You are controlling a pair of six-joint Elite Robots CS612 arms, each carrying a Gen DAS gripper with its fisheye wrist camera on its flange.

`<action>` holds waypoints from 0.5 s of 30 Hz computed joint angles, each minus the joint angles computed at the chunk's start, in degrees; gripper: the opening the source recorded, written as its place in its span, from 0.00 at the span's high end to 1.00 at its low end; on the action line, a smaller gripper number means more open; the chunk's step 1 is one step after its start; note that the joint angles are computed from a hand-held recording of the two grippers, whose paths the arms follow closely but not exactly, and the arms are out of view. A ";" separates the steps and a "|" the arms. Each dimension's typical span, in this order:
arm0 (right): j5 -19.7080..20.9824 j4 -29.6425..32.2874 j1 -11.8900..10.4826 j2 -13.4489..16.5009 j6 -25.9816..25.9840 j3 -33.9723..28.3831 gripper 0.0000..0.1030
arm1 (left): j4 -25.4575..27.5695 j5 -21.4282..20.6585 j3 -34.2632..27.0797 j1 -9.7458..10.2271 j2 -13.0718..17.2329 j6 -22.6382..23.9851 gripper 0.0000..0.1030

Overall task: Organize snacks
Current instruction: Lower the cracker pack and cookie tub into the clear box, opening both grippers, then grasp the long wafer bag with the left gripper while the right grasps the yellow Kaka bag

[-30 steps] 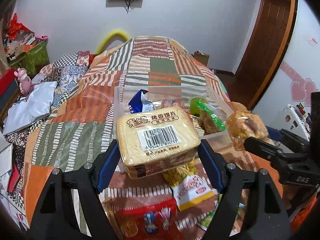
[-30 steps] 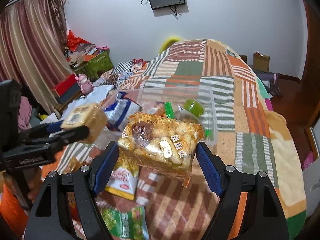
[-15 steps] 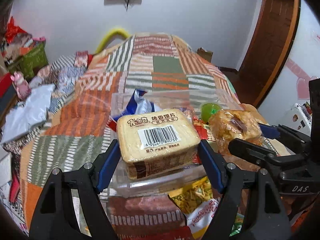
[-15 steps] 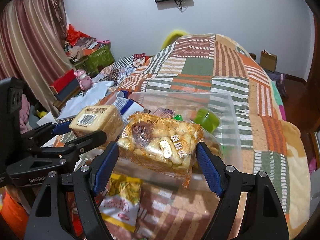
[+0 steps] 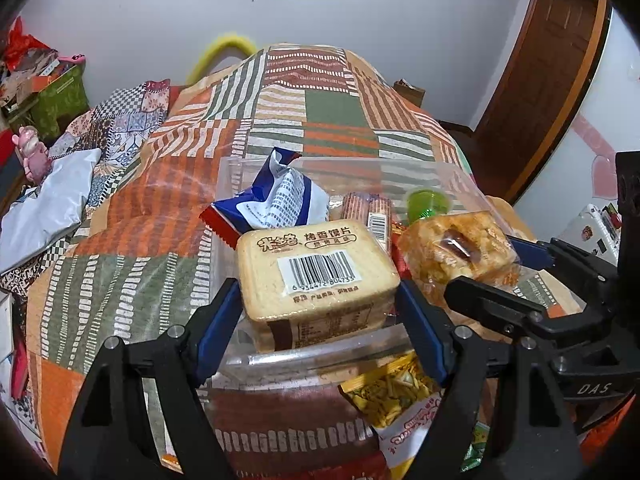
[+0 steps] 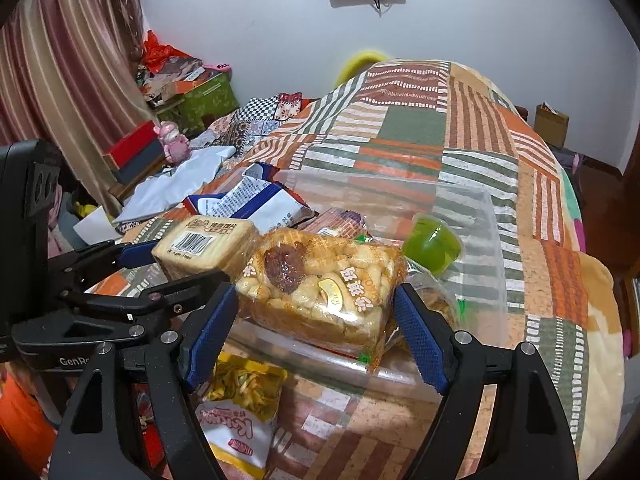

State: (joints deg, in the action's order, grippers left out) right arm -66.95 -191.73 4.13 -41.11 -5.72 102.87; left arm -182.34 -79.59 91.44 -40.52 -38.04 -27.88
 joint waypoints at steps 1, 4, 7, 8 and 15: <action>0.12 0.14 -0.06 -0.12 -0.07 0.07 0.24 | -0.10 -0.04 0.20 -0.04 -0.11 -0.18 0.24; 0.85 0.94 -0.26 -0.62 -0.24 0.46 0.24 | -1.30 0.06 1.16 -0.26 -0.72 -0.54 0.22; 1.35 0.26 -0.57 -1.31 -0.07 1.54 0.23 | -2.79 0.93 2.38 -0.70 -1.59 0.17 0.22; 1.46 0.06 -0.61 -1.47 0.00 1.80 0.23 | -3.16 1.32 2.84 -0.88 -1.98 0.46 0.21; 1.21 -2.52 -0.86 -3.18 -0.05 4.81 0.23 | -4.77 3.52 6.44 -1.58 -4.42 0.20 0.17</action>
State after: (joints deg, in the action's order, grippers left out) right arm -65.74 -194.25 3.28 -44.29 -5.77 107.68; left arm -187.11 -76.07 97.88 -42.09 -42.46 -27.69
